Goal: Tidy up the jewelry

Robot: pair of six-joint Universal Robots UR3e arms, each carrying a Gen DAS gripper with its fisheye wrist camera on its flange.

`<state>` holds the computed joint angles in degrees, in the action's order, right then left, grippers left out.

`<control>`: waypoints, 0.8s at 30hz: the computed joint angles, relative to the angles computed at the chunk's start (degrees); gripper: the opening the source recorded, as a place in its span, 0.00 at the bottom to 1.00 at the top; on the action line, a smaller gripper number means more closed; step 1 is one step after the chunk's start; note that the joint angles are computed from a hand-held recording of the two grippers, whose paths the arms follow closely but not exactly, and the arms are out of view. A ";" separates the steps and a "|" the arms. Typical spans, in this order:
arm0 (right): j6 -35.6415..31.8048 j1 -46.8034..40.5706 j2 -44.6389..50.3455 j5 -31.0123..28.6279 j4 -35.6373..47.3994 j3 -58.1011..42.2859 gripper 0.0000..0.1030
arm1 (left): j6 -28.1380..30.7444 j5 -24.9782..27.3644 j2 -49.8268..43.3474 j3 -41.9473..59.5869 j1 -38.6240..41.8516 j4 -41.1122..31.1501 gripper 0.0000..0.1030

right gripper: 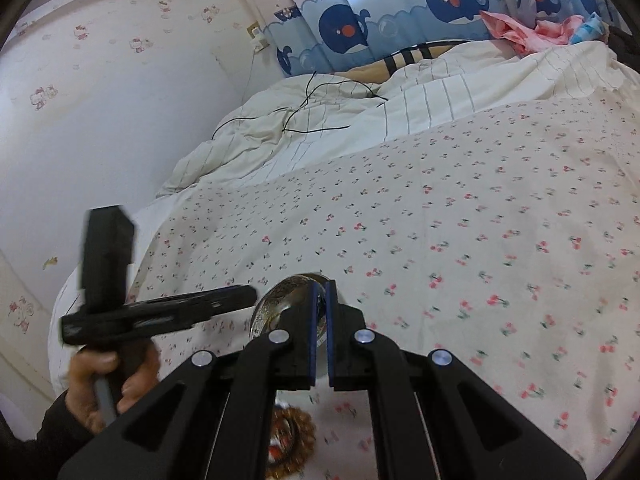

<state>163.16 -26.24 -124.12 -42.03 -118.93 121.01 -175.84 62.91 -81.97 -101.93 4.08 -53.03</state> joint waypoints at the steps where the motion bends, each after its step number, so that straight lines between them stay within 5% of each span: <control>1: 2.57 2.51 2.07 -1.67 -4.35 0.22 0.04 | 0.37 -0.37 1.05 -0.45 0.89 -0.58 0.42; 4: 9.88 11.19 10.22 -7.53 -16.86 -0.21 0.04 | 2.32 -3.28 4.15 -1.68 5.78 -3.46 0.43; 9: 12.00 20.96 18.89 -19.29 -21.44 -3.39 0.06 | 6.39 -5.70 7.08 -2.19 10.26 -7.86 0.43; 10: 12.31 21.29 18.34 -21.11 -21.38 -3.06 0.17 | 7.03 -5.60 7.69 -2.58 10.45 -8.32 0.43; 11: 12.28 20.34 16.62 -20.75 -21.35 -2.07 0.39 | 7.58 -5.36 7.99 -2.76 10.33 -8.72 0.43; 13: 11.03 17.20 11.43 -19.18 -19.78 -0.61 0.49 | 9.03 -5.08 9.01 -3.60 10.27 -9.89 0.45; 18: -7.84 4.02 -1.10 -8.73 9.44 -1.94 0.48 | 14.11 -5.11 12.45 -5.89 10.01 -15.53 0.47; 24: -24.41 -1.30 -5.40 -8.77 32.58 -2.00 0.46 | 19.74 -5.69 13.61 -6.39 9.66 -25.49 0.48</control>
<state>138.75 -27.53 -129.52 -50.80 -86.36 119.01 -156.10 57.23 -68.36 -108.33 13.74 -78.52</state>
